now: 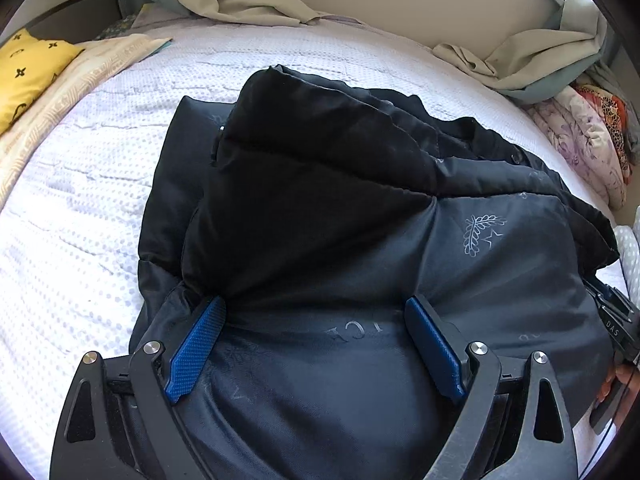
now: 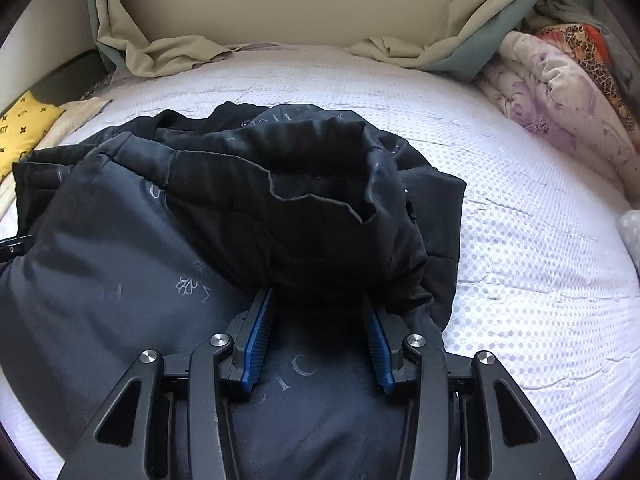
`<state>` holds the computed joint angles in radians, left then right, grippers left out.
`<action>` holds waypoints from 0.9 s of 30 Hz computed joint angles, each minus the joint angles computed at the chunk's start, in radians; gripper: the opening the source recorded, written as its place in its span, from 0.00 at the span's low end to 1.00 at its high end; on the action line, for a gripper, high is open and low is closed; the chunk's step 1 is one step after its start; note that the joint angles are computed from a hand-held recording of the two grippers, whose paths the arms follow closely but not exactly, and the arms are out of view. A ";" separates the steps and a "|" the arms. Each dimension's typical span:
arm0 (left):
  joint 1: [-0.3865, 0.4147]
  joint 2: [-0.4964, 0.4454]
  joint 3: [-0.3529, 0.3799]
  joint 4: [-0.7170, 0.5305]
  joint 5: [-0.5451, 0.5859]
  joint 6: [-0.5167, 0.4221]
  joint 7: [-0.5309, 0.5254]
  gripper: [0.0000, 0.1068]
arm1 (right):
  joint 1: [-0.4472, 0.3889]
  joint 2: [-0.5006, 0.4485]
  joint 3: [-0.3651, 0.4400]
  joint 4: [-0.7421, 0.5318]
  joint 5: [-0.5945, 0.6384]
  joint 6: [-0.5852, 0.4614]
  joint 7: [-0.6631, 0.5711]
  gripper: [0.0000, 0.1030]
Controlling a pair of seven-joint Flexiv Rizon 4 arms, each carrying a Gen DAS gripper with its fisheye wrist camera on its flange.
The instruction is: Fold large clothes
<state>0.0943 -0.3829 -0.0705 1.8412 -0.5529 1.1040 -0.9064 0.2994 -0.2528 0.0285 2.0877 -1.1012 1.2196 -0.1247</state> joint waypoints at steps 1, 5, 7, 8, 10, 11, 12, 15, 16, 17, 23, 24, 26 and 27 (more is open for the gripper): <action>0.002 -0.002 -0.002 -0.003 -0.005 -0.003 0.001 0.88 | -0.002 -0.001 -0.001 0.000 0.000 0.006 0.005 0.39; 0.005 0.003 -0.016 0.020 -0.034 0.040 0.028 0.88 | -0.005 0.001 -0.002 0.002 0.005 0.018 0.011 0.39; -0.002 0.009 -0.012 0.025 -0.030 0.056 0.021 0.88 | -0.014 0.008 0.000 0.008 0.023 0.037 0.010 0.39; -0.005 0.015 -0.006 0.027 -0.020 0.056 0.015 0.88 | -0.020 0.008 0.001 0.007 0.041 0.055 0.006 0.39; -0.013 0.024 0.012 0.015 0.012 0.026 -0.014 0.88 | -0.032 0.018 0.015 0.008 0.115 0.082 -0.027 0.40; -0.012 0.026 0.014 0.011 0.015 0.012 -0.022 0.88 | -0.040 0.029 0.023 0.010 0.166 0.104 -0.044 0.40; -0.010 0.027 0.014 0.006 0.015 0.000 -0.029 0.88 | -0.041 0.041 0.014 0.016 0.177 0.133 -0.029 0.40; -0.006 0.028 0.015 0.001 0.012 -0.016 -0.034 0.88 | -0.048 0.082 -0.030 0.043 0.123 0.194 0.084 0.37; -0.006 0.030 0.015 0.005 0.012 -0.011 -0.031 0.88 | -0.058 0.082 -0.011 0.041 0.173 0.175 0.046 0.31; -0.007 0.030 0.014 0.008 0.013 -0.002 -0.028 0.89 | -0.064 0.075 0.013 0.034 0.243 0.147 -0.011 0.26; 0.004 0.024 -0.013 0.031 -0.042 0.044 0.021 0.89 | -0.038 0.029 -0.014 0.040 0.294 0.161 -0.050 0.16; 0.000 0.025 -0.009 0.030 -0.038 0.043 0.016 0.89 | -0.035 0.025 -0.016 0.037 0.302 0.162 -0.053 0.16; -0.008 0.033 0.006 0.021 -0.016 0.027 -0.008 0.89 | -0.035 0.029 -0.006 0.036 0.342 0.155 -0.071 0.16; -0.015 0.040 0.018 0.015 0.006 0.015 -0.027 0.89 | -0.033 0.034 -0.002 0.031 0.362 0.146 -0.077 0.17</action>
<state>0.0792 -0.3432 -0.0528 1.8562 -0.5467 1.1192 -0.9338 0.2663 -0.2185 0.0270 2.1191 -0.7396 1.3652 -0.2021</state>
